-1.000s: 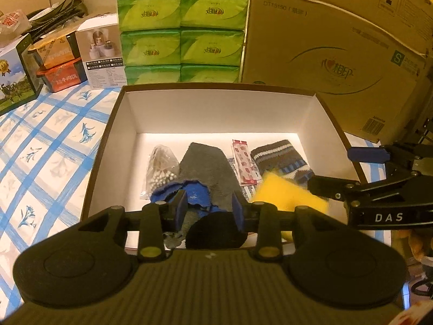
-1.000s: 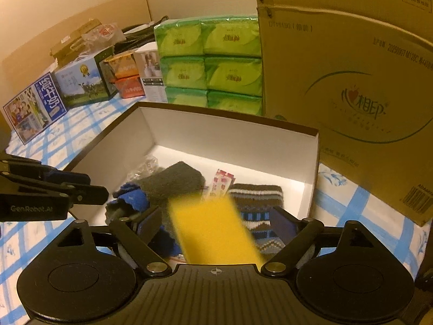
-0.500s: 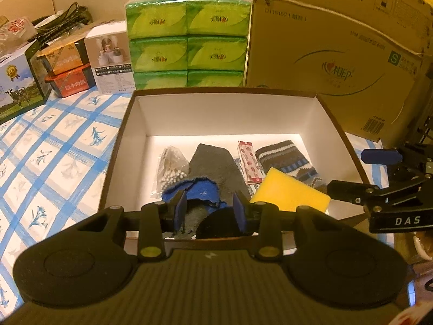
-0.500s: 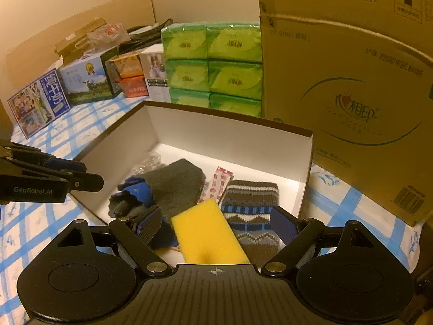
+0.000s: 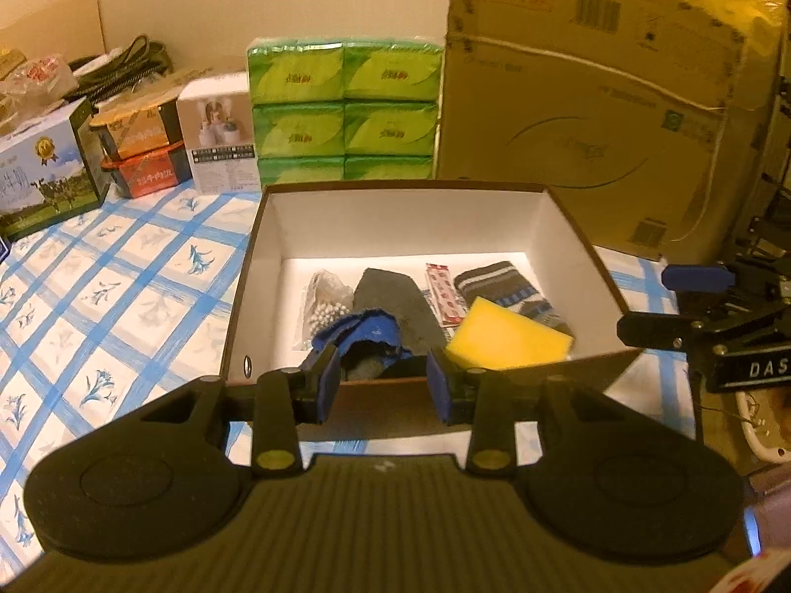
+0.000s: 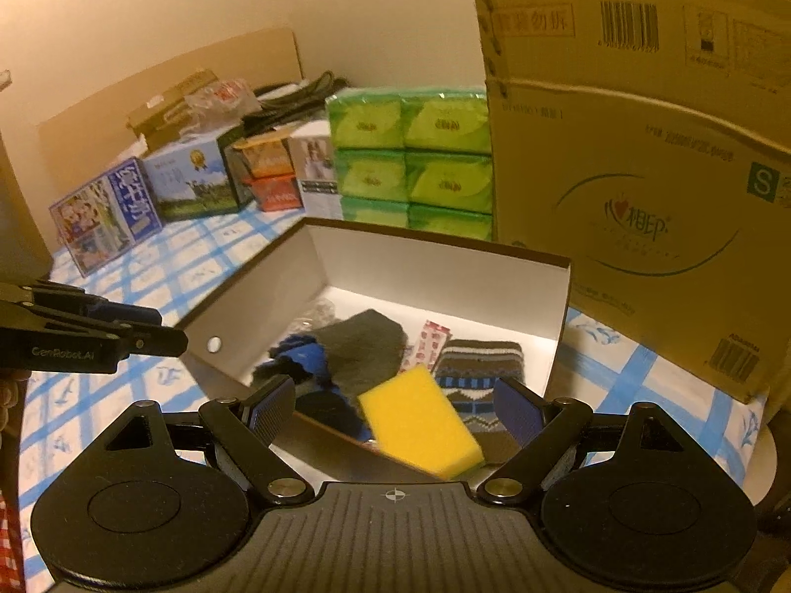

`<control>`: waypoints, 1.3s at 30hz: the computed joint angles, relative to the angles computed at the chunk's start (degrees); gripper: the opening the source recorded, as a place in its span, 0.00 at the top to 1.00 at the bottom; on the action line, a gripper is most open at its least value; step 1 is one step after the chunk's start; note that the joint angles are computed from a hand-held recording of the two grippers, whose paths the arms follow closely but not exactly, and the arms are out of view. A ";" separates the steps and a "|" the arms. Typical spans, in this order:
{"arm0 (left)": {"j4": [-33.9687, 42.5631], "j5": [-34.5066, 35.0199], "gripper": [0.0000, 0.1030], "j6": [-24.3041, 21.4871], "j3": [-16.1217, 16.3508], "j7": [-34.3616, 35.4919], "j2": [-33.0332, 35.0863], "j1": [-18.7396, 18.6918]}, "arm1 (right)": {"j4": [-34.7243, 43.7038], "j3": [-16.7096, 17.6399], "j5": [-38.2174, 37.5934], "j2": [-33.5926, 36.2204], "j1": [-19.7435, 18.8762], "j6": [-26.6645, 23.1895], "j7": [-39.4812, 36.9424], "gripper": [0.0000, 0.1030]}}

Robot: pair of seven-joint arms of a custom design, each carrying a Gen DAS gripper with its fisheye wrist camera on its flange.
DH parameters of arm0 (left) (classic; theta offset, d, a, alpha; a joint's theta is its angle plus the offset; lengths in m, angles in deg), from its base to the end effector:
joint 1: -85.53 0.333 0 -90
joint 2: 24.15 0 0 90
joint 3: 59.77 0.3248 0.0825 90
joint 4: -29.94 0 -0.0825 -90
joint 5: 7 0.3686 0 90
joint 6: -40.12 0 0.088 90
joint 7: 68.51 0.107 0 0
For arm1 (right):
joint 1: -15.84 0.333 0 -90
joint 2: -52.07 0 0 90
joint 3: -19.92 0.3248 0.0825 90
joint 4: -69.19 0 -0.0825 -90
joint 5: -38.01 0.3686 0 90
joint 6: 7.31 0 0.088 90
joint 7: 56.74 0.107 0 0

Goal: Organize soft objects
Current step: 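Lower sponge and pad into the box while both grippers open to release, then withdraw both grippers from the box toward the grey cloth and beige stocking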

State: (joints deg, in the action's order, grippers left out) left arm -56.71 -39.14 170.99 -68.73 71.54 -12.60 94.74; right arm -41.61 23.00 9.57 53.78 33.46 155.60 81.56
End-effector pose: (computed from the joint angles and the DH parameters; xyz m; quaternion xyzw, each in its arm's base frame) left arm 0.6541 0.0016 0.6266 -0.4283 0.8204 -0.3417 0.1636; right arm 0.5529 0.2353 0.5841 -0.6096 0.6564 -0.2371 0.3760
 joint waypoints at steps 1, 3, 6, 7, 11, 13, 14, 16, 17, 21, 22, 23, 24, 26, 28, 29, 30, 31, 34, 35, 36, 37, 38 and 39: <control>-1.20 -1.03 0.66 0.21 -0.02 1.27 -1.01 0.48 | -0.73 0.03 -1.16 -0.72 0.16 0.34 1.16 0.16; -3.93 -2.87 0.66 0.69 0.49 3.59 -3.27 1.10 | -2.34 0.51 -3.04 -2.19 0.08 1.30 3.26 0.16; -7.74 -4.37 0.66 1.06 2.06 5.72 -6.45 1.32 | -5.00 1.91 -5.18 -4.47 -0.71 2.65 6.82 0.16; -9.05 -5.27 0.66 1.10 2.66 6.86 -7.52 1.38 | -5.96 2.50 -5.72 -5.25 -1.11 3.20 7.85 0.16; -14.05 -7.27 0.65 0.92 5.44 9.35 -11.46 1.24 | -9.72 5.33 -7.11 -8.09 -2.88 4.62 11.99 0.16; -16.64 -7.15 0.65 1.45 6.75 9.43 -13.31 1.02 | -11.49 6.68 -6.57 -9.41 -3.63 4.93 12.70 0.16; -17.76 -6.99 0.65 1.63 7.38 9.27 -14.14 0.92 | -12.28 7.58 -6.87 -10.04 -4.23 4.89 13.72 0.16; -19.75 -6.67 0.65 2.01 8.53 8.68 -15.63 0.69 | -13.75 9.02 -6.60 -11.23 -5.16 4.63 15.36 0.16; -20.72 -6.79 0.65 2.10 9.11 8.48 -16.37 0.60 | -14.63 9.46 -5.79 -11.78 -5.37 5.07 15.75 0.16; -24.32 -7.01 0.63 2.52 11.06 8.59 -19.19 0.08 | -17.96 11.25 -2.31 -13.79 -6.64 7.36 16.57 0.16; -25.38 -7.03 0.63 2.86 11.45 8.71 -19.96 -0.12 | -18.74 11.64 -1.16 -14.14 -6.91 8.24 16.39 0.16; -26.60 -6.97 0.63 3.19 11.83 8.77 -20.79 -0.31 | -19.51 12.36 -0.39 -14.45 -7.52 9.25 16.69 0.16; -27.55 -6.79 0.63 3.18 12.20 8.77 -21.42 -0.56 | -20.25 13.15 0.54 -14.75 -8.12 9.99 17.07 0.16; -29.48 -6.51 0.62 2.83 12.98 9.23 -22.63 -1.05 | -21.37 14.29 2.99 -14.98 -8.65 10.80 16.82 0.16; -31.33 -5.91 0.62 3.02 13.49 9.19 -23.60 -1.48 | -21.99 14.93 5.91 -14.70 -8.35 10.71 15.87 0.16; -32.09 -5.66 0.62 3.05 13.72 9.12 -23.96 -1.70 | -22.06 15.71 6.49 -14.44 -8.58 10.35 15.87 0.16; -32.85 -5.40 0.62 3.36 13.86 8.94 -24.27 -1.91 | -22.05 16.38 6.71 -14.17 -8.89 10.05 16.11 0.16; -33.75 -4.91 0.62 3.88 13.91 8.68 -24.62 -2.08 | -22.08 16.95 6.80 -13.81 -8.99 9.88 16.45 0.16; -35.80 -3.56 0.62 4.19 14.23 8.23 -25.19 -2.66 | -21.77 17.48 7.23 -12.30 -8.37 9.56 17.54 0.16; -36.28 -3.14 0.62 4.37 14.29 8.01 -25.21 -2.81 | -21.52 17.81 6.54 -11.69 -8.47 9.44 18.66 0.17; -36.92 -2.72 0.62 4.91 14.28 8.03 -25.26 -2.98 | -21.30 17.69 6.15 -11.12 -8.12 9.19 19.32 0.18; -37.58 -2.46 0.61 5.72 14.27 8.32 -25.29 -3.19 | -21.03 17.30 5.94 -10.45 -7.49 8.93 19.57 0.20; -38.18 -2.01 0.60 6.51 14.19 8.52 -25.25 -3.39 | -20.83 16.94 5.33 -9.87 -7.04 8.81 20.30 0.21; -38.46 -1.71 0.59 6.97 14.17 8.68 -25.05 -3.62 | -20.66 16.38 5.14 -9.37 -6.36 8.74 20.89 0.22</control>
